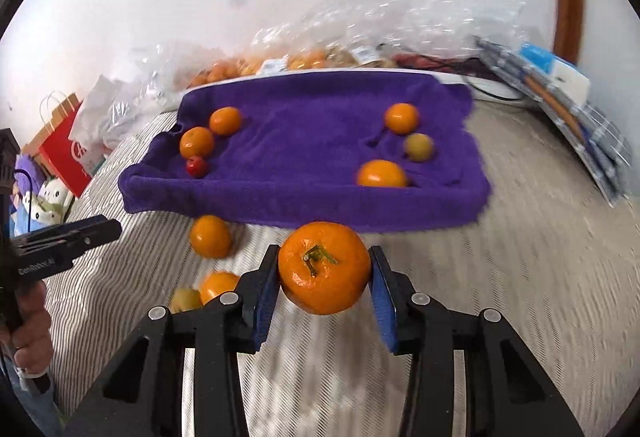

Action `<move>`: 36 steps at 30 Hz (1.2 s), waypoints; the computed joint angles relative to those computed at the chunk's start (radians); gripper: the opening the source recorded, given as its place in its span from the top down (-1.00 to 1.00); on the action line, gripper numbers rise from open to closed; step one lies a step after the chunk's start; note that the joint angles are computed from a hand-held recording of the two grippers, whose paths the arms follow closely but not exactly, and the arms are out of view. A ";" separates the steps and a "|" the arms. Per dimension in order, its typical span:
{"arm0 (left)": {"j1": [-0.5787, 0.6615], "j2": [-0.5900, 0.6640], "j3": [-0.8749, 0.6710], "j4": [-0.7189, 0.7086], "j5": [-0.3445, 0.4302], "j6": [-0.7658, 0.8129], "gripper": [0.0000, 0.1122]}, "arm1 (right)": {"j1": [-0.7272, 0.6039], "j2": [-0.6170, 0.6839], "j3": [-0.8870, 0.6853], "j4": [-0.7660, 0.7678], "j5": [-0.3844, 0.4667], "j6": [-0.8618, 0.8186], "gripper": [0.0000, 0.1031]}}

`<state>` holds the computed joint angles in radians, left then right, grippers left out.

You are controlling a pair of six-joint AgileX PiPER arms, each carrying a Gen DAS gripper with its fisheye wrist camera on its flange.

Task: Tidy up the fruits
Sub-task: 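Grasp a large stemmed orange with the right tool while the left tool grasps another orange, then carry both held oranges over the purple towel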

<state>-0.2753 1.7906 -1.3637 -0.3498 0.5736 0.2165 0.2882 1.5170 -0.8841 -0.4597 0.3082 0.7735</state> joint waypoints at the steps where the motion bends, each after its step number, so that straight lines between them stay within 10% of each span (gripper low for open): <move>1: -0.019 0.000 -0.001 -0.019 0.000 0.007 0.16 | -0.008 -0.030 0.032 -0.027 -0.002 0.027 0.18; 15: -0.246 0.193 -0.254 0.304 0.075 -0.406 0.17 | -0.112 -0.246 0.298 -0.153 -0.065 0.106 0.18; 19: -0.254 0.217 -0.270 0.328 0.077 -0.451 0.45 | -0.134 -0.261 0.330 -0.115 -0.099 0.060 0.18; 36: -0.181 0.013 -0.046 0.317 -0.028 -0.443 0.46 | -0.043 -0.312 0.345 -0.284 -0.032 0.311 0.18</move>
